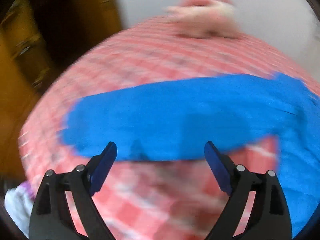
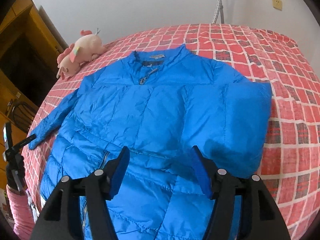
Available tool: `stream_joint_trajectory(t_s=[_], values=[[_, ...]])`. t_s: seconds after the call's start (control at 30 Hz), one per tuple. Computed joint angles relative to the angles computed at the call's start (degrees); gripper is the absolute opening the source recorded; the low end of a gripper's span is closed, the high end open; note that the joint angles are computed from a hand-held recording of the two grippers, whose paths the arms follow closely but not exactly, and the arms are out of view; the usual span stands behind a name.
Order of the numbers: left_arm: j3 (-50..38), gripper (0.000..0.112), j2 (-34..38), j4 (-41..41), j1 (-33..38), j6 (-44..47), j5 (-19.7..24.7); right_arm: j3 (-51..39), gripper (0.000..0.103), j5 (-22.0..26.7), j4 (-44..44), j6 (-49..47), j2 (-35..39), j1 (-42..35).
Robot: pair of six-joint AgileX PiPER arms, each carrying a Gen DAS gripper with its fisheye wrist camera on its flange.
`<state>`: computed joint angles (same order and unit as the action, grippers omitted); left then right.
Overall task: Fold large clothes
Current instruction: 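Grasp the other sleeve cuff with the left gripper and fold it across the body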
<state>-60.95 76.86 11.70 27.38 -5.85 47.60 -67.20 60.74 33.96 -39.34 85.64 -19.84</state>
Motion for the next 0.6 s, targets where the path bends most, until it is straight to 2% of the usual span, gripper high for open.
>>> stream_joint_trajectory(t_s=[0.1, 0.2, 0.3, 0.43, 0.6], values=[[-4.01, 0.090, 3.88, -0.53, 10.82, 3.20, 0.11, 0.09, 0.064, -0.52, -0.57, 0.45, 0.23, 0.59], [-9.93, 0.090, 9.84, -10.05, 19.64, 12.33, 2.38, 0.11, 0.064, -0.89, -1.12, 0.82, 0.72, 0.74], [-14.33, 0.090, 14.72, -15.91, 23.04, 16.57, 5.05, 0.06, 0.064, -1.21, -1.43, 1.04, 1.23, 0.40], [-16.87, 0.090, 19.11, -20.89, 24.82, 19.04, 5.76, -0.04, 0.064, -1.59, -1.80, 1.19, 1.93, 0.06], [-16.28, 0.093, 21.66, -24.22, 25.51, 22.13, 3.02, -0.16, 0.064, -1.99, -2.43, 1.63, 2.57, 0.49]])
